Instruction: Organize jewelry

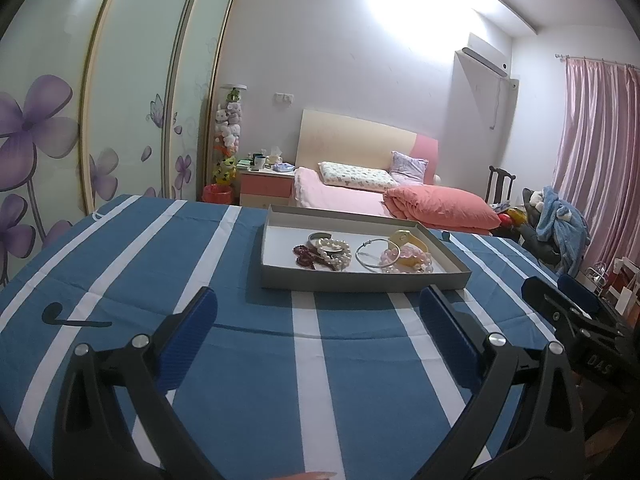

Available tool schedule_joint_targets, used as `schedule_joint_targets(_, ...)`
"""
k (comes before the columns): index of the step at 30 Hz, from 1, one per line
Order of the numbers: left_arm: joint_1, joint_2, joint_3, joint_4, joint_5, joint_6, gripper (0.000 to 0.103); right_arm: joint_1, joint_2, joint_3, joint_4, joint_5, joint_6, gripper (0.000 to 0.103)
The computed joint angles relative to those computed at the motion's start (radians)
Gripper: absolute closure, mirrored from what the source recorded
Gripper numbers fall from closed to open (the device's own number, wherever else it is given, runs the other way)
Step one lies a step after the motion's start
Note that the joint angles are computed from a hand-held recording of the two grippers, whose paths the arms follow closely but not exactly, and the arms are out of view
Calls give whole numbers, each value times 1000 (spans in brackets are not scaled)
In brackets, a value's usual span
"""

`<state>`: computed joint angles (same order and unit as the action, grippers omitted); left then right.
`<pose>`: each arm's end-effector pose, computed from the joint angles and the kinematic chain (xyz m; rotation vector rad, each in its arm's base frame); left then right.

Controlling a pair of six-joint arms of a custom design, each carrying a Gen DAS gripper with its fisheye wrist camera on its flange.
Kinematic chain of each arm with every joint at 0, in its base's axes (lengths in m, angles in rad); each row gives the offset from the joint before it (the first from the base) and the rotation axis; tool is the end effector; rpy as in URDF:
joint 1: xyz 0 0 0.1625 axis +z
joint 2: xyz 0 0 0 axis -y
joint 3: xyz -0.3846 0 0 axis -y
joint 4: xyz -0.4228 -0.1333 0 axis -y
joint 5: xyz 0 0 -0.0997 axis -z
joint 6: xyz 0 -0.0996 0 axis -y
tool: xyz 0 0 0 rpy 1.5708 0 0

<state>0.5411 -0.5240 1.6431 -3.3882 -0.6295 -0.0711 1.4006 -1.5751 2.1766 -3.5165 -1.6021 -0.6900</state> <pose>-0.4313 -0.5086 -0.0063 0.6935 2.2728 -1.3468 0.0493 -0.4817 0.3826 0.5163 -2.0437 1.5106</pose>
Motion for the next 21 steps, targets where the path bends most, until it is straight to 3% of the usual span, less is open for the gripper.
schedule_joint_targets(21, -2, -1, 0, 4, 1, 2, 4, -2, 2, 3, 0, -1, 3, 2)
